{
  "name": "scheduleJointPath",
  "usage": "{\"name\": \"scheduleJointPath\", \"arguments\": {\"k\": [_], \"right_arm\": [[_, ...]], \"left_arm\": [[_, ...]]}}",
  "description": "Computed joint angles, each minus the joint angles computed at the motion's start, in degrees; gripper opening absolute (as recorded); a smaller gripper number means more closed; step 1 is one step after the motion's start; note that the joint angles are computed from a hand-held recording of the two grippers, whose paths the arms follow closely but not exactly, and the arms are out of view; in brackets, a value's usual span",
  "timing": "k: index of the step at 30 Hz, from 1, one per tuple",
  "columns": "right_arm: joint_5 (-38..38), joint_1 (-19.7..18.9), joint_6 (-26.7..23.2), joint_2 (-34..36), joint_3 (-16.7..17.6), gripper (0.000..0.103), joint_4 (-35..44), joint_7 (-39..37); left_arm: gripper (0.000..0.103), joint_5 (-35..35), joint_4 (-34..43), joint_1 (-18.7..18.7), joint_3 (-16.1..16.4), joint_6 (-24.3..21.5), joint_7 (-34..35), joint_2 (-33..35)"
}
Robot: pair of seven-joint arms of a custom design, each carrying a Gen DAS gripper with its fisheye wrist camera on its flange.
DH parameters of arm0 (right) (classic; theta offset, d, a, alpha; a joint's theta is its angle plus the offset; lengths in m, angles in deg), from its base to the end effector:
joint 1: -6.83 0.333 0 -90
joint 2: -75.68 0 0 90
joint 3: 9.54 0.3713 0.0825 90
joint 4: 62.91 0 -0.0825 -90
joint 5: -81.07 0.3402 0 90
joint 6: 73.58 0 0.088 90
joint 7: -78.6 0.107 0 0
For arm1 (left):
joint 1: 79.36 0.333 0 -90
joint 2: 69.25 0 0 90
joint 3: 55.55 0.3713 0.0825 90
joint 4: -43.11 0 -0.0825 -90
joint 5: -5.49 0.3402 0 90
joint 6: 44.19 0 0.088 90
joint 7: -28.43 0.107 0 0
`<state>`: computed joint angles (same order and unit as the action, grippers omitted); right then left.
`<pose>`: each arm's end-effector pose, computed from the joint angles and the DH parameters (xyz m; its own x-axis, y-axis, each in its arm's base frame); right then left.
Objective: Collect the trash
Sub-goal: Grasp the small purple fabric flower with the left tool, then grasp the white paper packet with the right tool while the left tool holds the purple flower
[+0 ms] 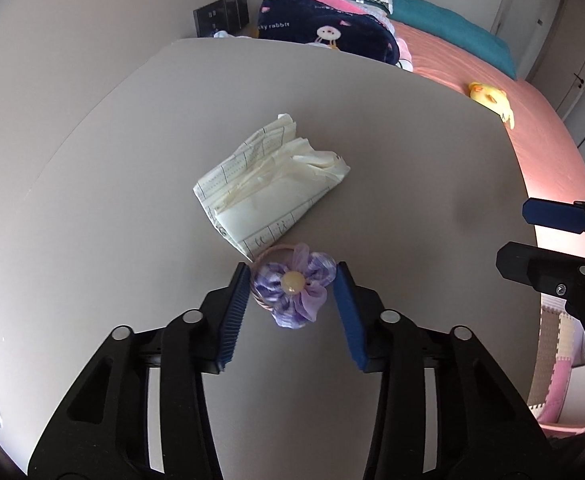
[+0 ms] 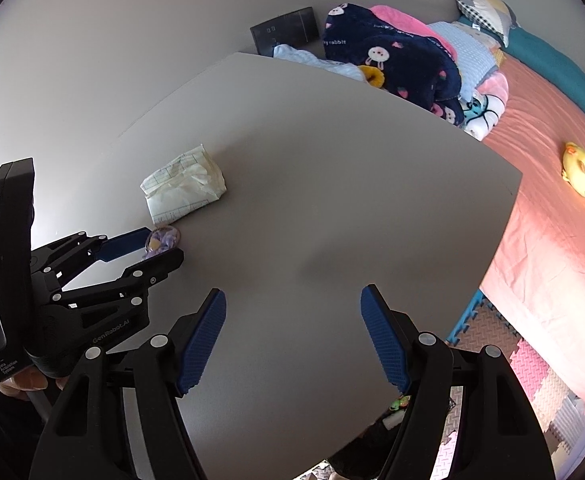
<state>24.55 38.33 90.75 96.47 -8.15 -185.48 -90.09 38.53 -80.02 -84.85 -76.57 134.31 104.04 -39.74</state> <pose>0.4611 0.3524 0.3442 -0.2274 -0.9527 -0.2018 -0.8353 0.2974 -0.4625 0.5267 -0.2898 0.3130 -0.6432 -0.7656 0.0091 -0.6716 0.5585 -0.4869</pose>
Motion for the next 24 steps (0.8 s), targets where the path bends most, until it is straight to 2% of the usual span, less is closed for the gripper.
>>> {"name": "scheduleJointPath", "arguments": {"k": [4, 8, 12, 15, 23, 24], "right_arm": [[0.0, -0.3, 0.0, 1.1, 0.1, 0.072, 1.9, -2.4], [1.5, -0.7, -0.5, 2.3, 0.6, 0.072, 4.1, -7.1], [3.8, -1.3, -0.2, 3.8, 1.4, 0.072, 5.9, -13.0], [7.0, -2.3, -0.4, 5.6, 2.7, 0.072, 7.9, -20.5], [13.7, -2.0, -4.0, 10.7, 3.7, 0.072, 15.0, -36.4], [14.5, -2.0, -4.7, 11.3, 3.8, 0.072, 15.9, -38.2]], "left_arm": [[0.027, 0.1, 0.0, -0.3, 0.7, 0.4, -0.6, -0.1], [0.018, -0.8, -0.5, 2.2, -1.4, 0.7, -0.4, -0.2], [0.016, -1.3, -1.4, 3.3, -1.9, 0.6, -0.8, -1.0], [0.016, -1.5, -2.8, 3.8, -1.4, 0.8, -1.5, -2.1], [0.016, -0.7, -7.8, 3.4, 1.8, 3.2, -5.2, -6.6], [0.016, -0.7, -8.5, 4.1, 1.5, 3.4, -5.4, -7.2]]}}
